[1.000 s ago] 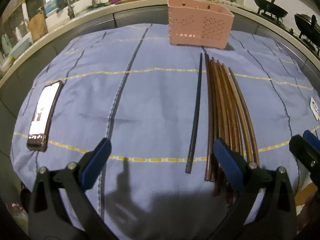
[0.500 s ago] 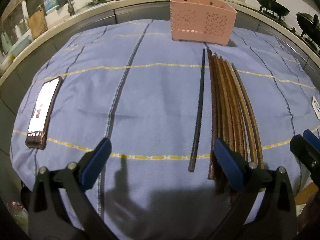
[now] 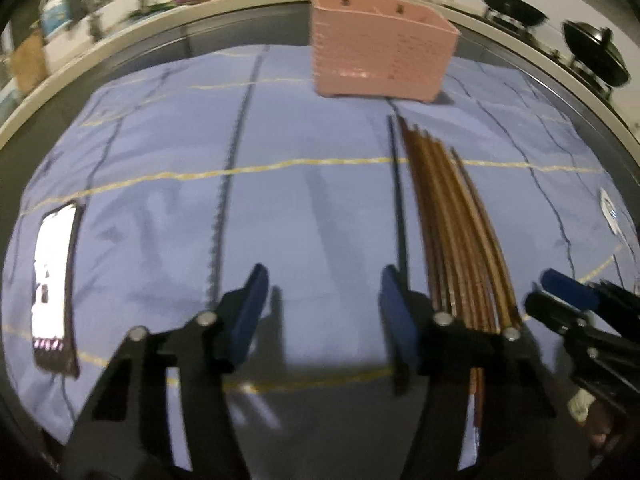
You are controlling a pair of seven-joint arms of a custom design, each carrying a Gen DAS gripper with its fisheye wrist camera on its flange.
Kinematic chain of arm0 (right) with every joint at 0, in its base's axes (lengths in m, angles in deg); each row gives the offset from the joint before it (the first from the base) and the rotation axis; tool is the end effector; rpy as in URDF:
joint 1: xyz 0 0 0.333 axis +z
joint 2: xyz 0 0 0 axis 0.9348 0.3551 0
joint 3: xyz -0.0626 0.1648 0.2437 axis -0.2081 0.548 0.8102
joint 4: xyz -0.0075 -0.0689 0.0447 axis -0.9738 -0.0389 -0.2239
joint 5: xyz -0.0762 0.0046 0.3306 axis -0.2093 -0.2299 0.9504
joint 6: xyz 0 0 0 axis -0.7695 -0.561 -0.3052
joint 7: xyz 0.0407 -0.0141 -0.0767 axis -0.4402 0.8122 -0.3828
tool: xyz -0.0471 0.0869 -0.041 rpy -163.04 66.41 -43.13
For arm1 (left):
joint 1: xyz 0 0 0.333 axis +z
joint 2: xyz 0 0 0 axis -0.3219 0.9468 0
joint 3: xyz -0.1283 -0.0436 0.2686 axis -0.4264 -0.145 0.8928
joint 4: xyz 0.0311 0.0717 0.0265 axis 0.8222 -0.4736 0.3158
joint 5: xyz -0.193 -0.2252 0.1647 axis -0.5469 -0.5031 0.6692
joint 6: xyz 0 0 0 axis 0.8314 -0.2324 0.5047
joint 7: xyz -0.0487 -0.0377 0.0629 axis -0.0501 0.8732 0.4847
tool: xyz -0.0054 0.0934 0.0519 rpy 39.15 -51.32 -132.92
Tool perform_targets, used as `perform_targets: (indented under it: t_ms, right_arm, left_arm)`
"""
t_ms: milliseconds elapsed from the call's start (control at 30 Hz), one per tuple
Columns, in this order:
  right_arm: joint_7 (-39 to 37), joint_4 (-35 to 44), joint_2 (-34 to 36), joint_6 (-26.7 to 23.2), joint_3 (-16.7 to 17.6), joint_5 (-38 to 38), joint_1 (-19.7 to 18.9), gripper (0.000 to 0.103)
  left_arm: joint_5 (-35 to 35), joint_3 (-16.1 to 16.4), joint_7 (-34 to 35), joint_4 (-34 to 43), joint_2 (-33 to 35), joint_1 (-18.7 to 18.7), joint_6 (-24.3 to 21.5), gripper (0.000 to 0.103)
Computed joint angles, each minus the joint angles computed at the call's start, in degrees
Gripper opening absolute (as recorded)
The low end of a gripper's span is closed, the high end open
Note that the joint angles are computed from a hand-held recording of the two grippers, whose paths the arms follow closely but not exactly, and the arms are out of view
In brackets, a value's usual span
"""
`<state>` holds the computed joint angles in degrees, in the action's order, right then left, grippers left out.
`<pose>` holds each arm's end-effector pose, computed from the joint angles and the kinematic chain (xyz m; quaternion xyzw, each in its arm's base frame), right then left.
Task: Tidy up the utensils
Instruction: 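Lower the left tool onto a dark chopstick while the right tool lowers onto a brown one, then close the left tool on the dark chopstick while the right tool closes on a brown chopstick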
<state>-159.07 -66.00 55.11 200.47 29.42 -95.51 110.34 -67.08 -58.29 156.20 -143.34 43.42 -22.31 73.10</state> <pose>0.3937 0.4237 0.3387 -0.4720 0.8065 -0.2342 0.2681 0.5557 -0.1326 0.3539 -0.3429 0.8843 -0.3018 0.0965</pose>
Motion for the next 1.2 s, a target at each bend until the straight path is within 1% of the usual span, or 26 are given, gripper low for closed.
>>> perform_targets:
  t_ms: [100,167,200,300,367,400,467,567,633,700,733,800,867,900,933,967,1000,1033,1067,1133,1167,1200]
  right_arm:
    - [-3.5,1.1,1.1,-1.0,0.4,2.7,-0.4,0.035]
    - [-4.8,1.6,1.8,-1.2,0.2,3.1,-0.3,0.035]
    - [-6.5,2.4,2.2,-2.2,0.2,3.8,-0.2,0.035]
    - [-11.4,5.2,3.9,-5.8,0.2,5.8,0.6,0.035]
    - [-13.8,6.0,4.4,-7.9,0.0,6.8,1.0,0.035]
    - [-14.0,5.6,4.1,-8.1,-0.1,7.0,1.0,0.035]
    - [-13.2,3.6,2.6,-8.1,-0.3,7.6,0.6,0.035]
    - [-14.1,0.6,0.3,-6.1,-0.2,8.8,-1.5,0.035]
    - [-17.1,-0.4,-0.6,-3.3,-0.1,10.2,-3.6,0.035]
    - [-22.5,-0.5,-0.8,0.1,-0.1,12.5,-6.4,0.035]
    - [-24.5,0.0,-0.6,0.6,-0.3,13.3,-7.1,0.035]
    - [-30.8,1.4,0.1,2.7,-0.5,16.5,-9.8,0.035]
    - [-36.9,3.4,1.1,3.4,-0.7,19.6,-11.7,0.035]
    - [-40.0,4.6,1.8,3.4,-0.8,21.0,-12.5,0.034]
    - [-42.0,5.3,2.3,3.7,-0.9,21.9,-12.9,0.030]
    - [-44.9,6.2,2.9,4.6,-0.9,23.0,-13.6,0.015]
    - [-47.3,6.3,3.2,6.7,-0.7,24.2,-14.4,0.008]
    - [-48.6,6.5,3.4,7.6,-0.8,25.2,-14.7,0.007]
    - [-49.8,6.9,3.7,7.9,-1.0,25.9,-14.7,0.006]
    - [-50.8,6.4,3.4,9.1,-1.5,26.3,-14.6,0.006]
    - [-48.7,4.3,2.1,12.5,-2.5,24.8,-14.3,0.006]
    - [-46.1,2.5,0.8,14.5,-3.6,22.9,-13.7,0.006]
  left_arm:
    - [-0.2,-0.8,3.0,-0.2,0.0,-0.2,-0.6,0.051]
    - [-0.1,-1.3,4.9,-0.8,0.2,-0.9,0.3,0.050]
    - [-0.1,-1.5,5.4,-1.0,0.2,-1.3,0.7,0.050]
    - [2.9,-1.0,4.0,-0.9,1.2,-3.2,1.7,0.049]
    - [4.7,-0.8,3.2,-0.7,2.0,-4.1,3.7,0.048]
    - [4.3,-1.3,3.8,-0.7,2.3,-3.8,4.4,0.048]
    - [6.0,-1.0,2.5,0.1,2.9,-4.3,4.8,0.048]
    - [8.7,-0.3,-0.2,1.2,3.6,-4.9,4.9,0.048]
    - [11.5,0.6,-3.3,2.6,4.5,-6.0,5.1,0.048]
    - [14.5,1.1,-5.9,4.6,5.9,-7.2,5.5,0.049]
    - [15.5,1.1,-6.7,5.5,6.6,-7.5,5.8,0.049]
    - [18.5,1.7,-9.3,7.7,8.0,-8.8,5.7,0.049]
    - [22.1,2.7,-12.5,12.5,10.8,-10.5,4.2,0.048]
    - [22.6,2.9,-13.1,13.9,11.6,-10.8,3.3,0.048]
    - [23.3,2.1,-14.5,17.3,13.3,-10.0,0.2,0.039]
    - [23.2,1.3,-15.0,20.3,14.7,-9.1,-3.3,0.024]
    - [23.6,1.2,-16.0,23.1,16.1,-9.1,-5.4,0.015]
    - [24.2,1.3,-17.0,24.8,17.1,-9.4,-6.3,0.007]
    - [24.2,1.2,-17.9,26.4,17.9,-9.3,-7.5,0.005]
    - [24.2,0.9,-19.5,29.2,19.2,-8.7,-10.1,0.004]
    - [23.5,0.5,-19.8,30.2,19.6,-8.0,-11.4,0.004]
    - [21.6,-1.1,-19.2,30.9,19.6,-6.0,-12.6,0.004]
